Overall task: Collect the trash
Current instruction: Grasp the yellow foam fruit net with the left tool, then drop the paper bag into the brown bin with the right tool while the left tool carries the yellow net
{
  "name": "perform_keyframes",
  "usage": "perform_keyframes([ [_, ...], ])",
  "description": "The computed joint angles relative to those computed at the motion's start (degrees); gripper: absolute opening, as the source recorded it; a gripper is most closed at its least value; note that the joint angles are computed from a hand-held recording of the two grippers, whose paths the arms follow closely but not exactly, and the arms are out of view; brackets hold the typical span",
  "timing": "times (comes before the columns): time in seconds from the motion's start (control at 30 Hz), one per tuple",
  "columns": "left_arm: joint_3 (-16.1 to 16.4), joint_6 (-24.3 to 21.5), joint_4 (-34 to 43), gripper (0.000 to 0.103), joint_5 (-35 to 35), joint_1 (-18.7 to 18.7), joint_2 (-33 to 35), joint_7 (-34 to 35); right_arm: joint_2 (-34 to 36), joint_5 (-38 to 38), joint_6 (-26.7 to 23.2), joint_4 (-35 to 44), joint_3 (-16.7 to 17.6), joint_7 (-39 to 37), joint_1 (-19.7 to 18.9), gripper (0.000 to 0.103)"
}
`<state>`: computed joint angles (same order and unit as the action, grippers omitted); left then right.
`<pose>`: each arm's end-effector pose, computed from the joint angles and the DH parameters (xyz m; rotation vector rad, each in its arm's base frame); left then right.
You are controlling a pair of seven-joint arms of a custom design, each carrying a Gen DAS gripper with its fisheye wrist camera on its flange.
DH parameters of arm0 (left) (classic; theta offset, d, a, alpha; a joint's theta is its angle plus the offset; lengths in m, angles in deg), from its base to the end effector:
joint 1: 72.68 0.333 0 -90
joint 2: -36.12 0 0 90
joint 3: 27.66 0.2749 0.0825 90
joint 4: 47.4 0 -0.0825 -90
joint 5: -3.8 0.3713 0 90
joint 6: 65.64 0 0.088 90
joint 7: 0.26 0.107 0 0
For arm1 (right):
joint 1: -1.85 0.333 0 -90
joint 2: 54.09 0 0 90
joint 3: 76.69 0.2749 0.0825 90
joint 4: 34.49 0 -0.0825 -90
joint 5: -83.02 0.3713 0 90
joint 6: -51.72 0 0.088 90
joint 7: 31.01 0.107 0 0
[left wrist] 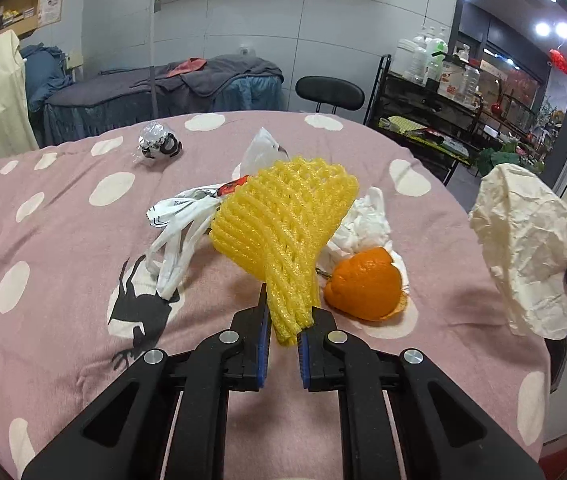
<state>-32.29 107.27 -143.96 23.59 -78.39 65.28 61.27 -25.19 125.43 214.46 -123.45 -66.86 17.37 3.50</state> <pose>0.6773 -0.1403 0.3733 -1.7907 1.7561 -0.8973 0.6990 0.0844 0.4086 -1.7895 1.3989 -0.4331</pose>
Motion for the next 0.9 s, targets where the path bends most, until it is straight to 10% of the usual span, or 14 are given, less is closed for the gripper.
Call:
perform_keyframes([
  [0.5, -9.2, 7.6, -6.0, 0.012, -3.1, 2.0, -3.6, 5.5, -6.1, 11.3, 6.8, -9.1, 0.9, -6.3, -4.1, 0.024],
  [0.9, -18.7, 5.5, 1.5, 0.012, -7.5, 2.7, 2.7, 15.6, -7.2, 7.0, 11.0, -13.6, -5.2, 2.9, -4.0, 0.024],
])
